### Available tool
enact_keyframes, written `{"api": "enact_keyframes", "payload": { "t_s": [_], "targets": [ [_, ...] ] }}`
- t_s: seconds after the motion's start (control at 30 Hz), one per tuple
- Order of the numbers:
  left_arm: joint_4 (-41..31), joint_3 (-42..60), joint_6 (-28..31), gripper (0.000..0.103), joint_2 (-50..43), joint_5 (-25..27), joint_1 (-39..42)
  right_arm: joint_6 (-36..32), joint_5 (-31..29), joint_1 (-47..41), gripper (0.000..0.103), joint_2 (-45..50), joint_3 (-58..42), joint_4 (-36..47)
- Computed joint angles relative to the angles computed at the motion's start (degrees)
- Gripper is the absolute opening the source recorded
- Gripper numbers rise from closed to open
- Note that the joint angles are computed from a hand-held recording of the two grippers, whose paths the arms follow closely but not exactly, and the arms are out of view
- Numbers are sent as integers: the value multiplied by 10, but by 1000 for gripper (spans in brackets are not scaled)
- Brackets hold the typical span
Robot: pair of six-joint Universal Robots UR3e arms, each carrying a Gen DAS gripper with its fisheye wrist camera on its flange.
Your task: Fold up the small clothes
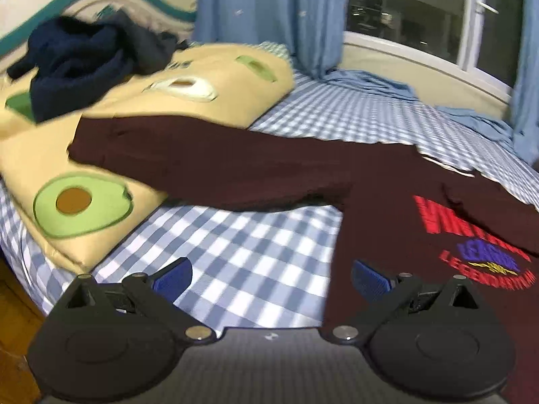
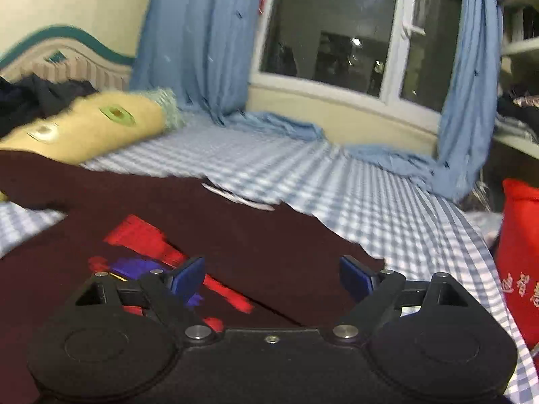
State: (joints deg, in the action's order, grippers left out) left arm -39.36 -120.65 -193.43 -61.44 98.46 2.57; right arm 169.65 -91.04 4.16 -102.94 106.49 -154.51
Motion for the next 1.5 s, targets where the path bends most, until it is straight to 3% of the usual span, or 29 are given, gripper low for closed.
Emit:
{"api": "enact_keyframes", "payload": {
  "t_s": [0.1,0.3,0.43,0.53,0.6,0.7,0.8,1.0,1.03,1.1,1.17,1.2,1.27,1.5],
  "targets": [
    [35,-60,15,102,41,-78,95,38,-44,82,98,2,-26,7],
    [146,-196,24,102,139,-270,323,89,-80,169,98,45,-109,42],
    [255,-250,-28,102,110,-352,432,120,-105,191,98,71,-158,75],
    [397,-284,-75,102,50,-428,514,138,-97,183,98,72,-172,98],
    [508,-277,-96,102,-31,-418,521,142,-112,191,98,78,-183,110],
    [581,-243,-126,102,-134,-403,529,148,-134,202,98,84,-191,119],
    [638,-214,-146,102,-219,-415,534,156,-153,213,98,93,-201,123],
    [665,-100,-163,101,-339,-323,461,162,-163,221,98,113,-221,124],
    [665,-90,-164,97,-347,-312,454,162,-166,224,98,116,-222,118],
    [658,-67,-161,78,-361,-277,433,161,-173,229,98,115,-220,106],
    [641,-67,-149,44,-353,-278,435,163,-179,230,98,107,-213,102],
    [628,-67,-147,31,-347,-290,441,165,-182,229,98,101,-207,101],
    [602,-73,-150,25,-332,-319,457,172,-188,225,98,89,-199,104],
    [556,-68,-126,16,-269,-290,421,203,-167,190,98,30,-126,79]
  ]
}}
